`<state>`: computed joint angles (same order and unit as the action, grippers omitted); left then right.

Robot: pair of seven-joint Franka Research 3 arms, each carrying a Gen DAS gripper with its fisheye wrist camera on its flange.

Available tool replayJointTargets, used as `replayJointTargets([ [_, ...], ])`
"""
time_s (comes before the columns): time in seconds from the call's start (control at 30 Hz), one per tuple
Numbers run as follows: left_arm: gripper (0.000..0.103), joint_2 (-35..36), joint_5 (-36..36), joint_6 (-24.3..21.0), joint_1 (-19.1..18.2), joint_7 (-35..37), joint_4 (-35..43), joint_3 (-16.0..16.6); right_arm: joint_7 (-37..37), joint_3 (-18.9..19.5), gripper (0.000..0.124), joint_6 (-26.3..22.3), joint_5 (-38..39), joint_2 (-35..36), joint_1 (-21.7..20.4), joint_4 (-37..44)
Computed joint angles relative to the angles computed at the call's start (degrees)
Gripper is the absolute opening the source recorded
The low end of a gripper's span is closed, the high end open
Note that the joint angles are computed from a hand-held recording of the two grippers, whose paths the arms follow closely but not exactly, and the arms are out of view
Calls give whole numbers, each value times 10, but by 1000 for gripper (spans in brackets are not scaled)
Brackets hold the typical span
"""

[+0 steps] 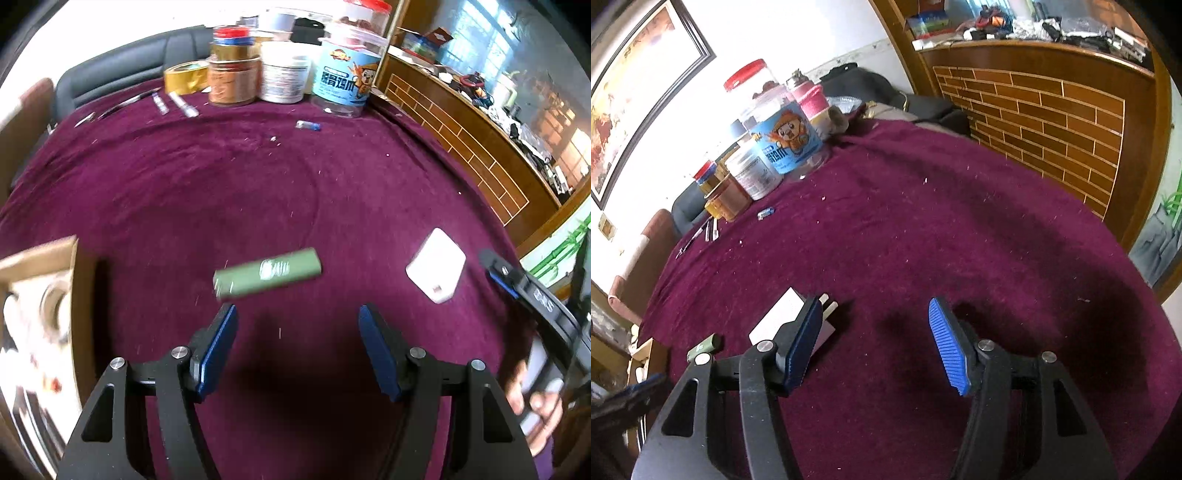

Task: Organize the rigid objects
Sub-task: 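Move the left gripper to the green tube while right moves to the white charger, then grasp the green tube with left while right approaches the white charger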

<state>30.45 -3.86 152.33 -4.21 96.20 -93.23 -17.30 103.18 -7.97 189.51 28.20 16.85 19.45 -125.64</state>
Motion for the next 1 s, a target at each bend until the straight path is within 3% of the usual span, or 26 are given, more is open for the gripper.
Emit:
replayJointTargets([
  [0.13, 61, 67, 7, -49, -9, -3, 98, 5, 0, 81, 59, -17, -7, 4, -86, 8],
  [0.23, 61, 113, 9, -80, -18, -26, 166, 16, 0, 115, 61, -17, -8, 7, -121, 8],
  [0.27, 61, 123, 8, -92, -18, -31, 181, 16, 0, 114, 63, -17, -10, 7, -121, 9],
  [0.4, 61, 114, -9, -98, -1, 2, 163, -8, 9, 51, 66, -30, -23, 9, -60, 14],
  [0.43, 61, 96, -2, -83, -2, 19, 136, -7, 11, 46, 67, -31, -25, 10, -56, 13],
  [0.5, 61, 86, -31, -128, 25, 63, 124, -40, 12, 47, 68, -32, -29, 9, -57, 14],
  [0.6, 61, 48, -80, -135, 40, 117, 67, -54, 13, 46, 69, -33, -33, 9, -56, 13],
  [0.7, 61, 22, -84, -111, 22, 119, 31, -35, 11, 60, 69, -30, -34, 8, -71, 11],
  [0.87, 61, 10, 1, -18, -48, 31, -5, 25, 10, 62, 70, -29, -35, 7, -72, 9],
  [0.93, 44, -3, 73, 20, -84, -24, -32, 63, 5, 83, 71, -24, -34, 7, -93, 8],
  [0.97, 20, -10, 93, 33, -84, -37, -44, 63, 2, 98, 72, -21, -33, 7, -108, 8],
  [1.0, 16, -15, 81, 34, -65, -25, -52, 44, -1, 112, 72, -18, -32, 7, -121, 7],
])
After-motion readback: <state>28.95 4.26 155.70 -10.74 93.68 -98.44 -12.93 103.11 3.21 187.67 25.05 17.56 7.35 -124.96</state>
